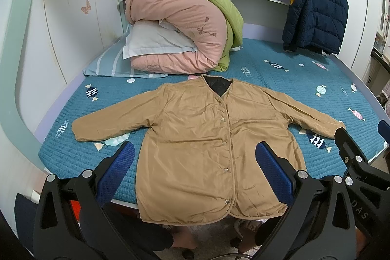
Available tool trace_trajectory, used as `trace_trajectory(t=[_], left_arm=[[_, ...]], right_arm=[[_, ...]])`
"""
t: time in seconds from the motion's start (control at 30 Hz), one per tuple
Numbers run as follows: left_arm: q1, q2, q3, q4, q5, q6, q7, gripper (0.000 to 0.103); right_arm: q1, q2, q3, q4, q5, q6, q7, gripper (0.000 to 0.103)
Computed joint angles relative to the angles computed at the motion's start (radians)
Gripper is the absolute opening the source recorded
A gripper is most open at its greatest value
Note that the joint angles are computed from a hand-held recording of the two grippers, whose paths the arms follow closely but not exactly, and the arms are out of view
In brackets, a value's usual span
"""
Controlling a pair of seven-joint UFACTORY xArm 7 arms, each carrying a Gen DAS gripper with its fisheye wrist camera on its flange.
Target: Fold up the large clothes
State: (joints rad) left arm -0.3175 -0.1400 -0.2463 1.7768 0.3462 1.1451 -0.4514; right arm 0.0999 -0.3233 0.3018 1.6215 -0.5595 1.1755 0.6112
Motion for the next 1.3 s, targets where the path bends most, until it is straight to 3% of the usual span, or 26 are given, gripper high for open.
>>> trace_trajectory(t=[0.8, 1.3], left_arm=[[0.010, 0.020, 0.023, -0.012, -0.064, -0.011, 0.019, 0.099], [0.054, 0.040, 0.092, -0.050, -0.200, -0.009, 0.054, 0.099]], right_arm=[[0.012, 0.032, -0.009, -0.005, 0.006, -0.008, 0.002, 0.096], [0.107, 0.160, -0.034, 0.077, 0.035, 0.023, -0.033, 0.096]])
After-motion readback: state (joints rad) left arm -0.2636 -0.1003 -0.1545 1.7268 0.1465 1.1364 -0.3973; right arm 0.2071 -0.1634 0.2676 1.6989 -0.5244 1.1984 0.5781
